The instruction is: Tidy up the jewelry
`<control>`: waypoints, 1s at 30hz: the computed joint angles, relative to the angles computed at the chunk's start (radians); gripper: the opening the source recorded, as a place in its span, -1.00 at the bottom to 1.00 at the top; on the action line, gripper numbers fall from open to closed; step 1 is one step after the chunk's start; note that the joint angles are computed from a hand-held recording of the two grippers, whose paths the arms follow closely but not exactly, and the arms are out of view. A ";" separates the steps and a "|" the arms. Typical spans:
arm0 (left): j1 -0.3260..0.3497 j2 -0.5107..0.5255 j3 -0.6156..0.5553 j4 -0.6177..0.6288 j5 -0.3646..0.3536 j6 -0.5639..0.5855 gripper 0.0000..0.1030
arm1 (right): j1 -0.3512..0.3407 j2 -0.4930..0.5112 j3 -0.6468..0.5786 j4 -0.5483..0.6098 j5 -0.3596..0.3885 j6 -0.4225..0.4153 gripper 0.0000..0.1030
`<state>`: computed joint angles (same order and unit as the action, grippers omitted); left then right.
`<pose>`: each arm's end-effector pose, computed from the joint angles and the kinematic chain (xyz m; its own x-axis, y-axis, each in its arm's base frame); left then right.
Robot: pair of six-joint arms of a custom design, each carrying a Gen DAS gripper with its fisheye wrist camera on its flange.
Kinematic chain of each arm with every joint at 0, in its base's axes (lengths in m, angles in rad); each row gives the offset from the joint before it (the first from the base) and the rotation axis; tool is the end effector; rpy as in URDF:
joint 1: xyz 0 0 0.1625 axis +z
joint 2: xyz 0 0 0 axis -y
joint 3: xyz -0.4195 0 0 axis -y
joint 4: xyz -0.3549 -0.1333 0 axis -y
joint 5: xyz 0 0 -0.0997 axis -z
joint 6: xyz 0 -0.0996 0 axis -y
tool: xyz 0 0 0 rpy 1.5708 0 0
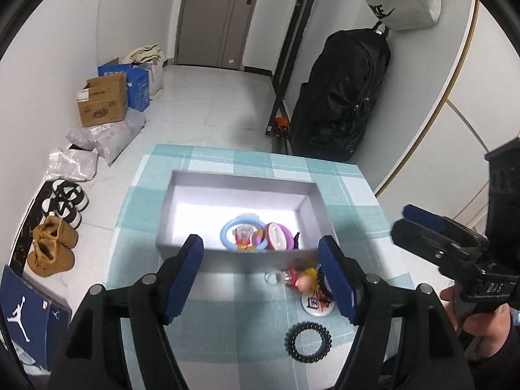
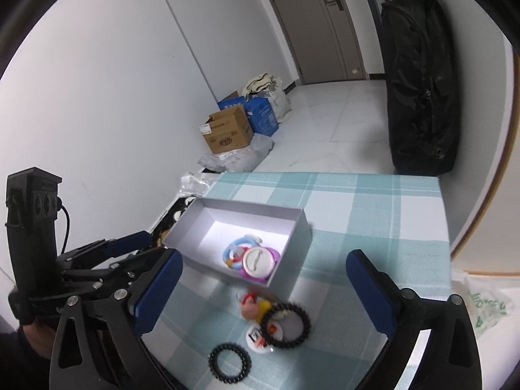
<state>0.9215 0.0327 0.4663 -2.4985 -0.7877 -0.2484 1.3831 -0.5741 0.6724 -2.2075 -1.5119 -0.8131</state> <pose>-0.3523 -0.8008 -0.0438 -0.8543 0.0108 -0.5197 0.3507 0.7501 -0.5607 -0.0204 -0.8532 0.3213 -0.7943 -0.5051 0.3378 -0.6064 0.6934 -0.3891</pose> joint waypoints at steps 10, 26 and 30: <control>-0.015 -0.066 0.172 -0.028 -0.014 -0.003 0.37 | -0.019 -0.095 0.167 -0.115 -0.050 -0.038 1.00; -0.014 -0.028 0.119 0.218 -0.116 -0.042 0.37 | -0.047 -0.101 0.130 -0.048 -0.118 0.045 1.00; -0.009 0.019 0.024 0.333 -0.141 -0.062 0.37 | -0.047 -0.098 0.124 -0.036 -0.141 0.049 1.00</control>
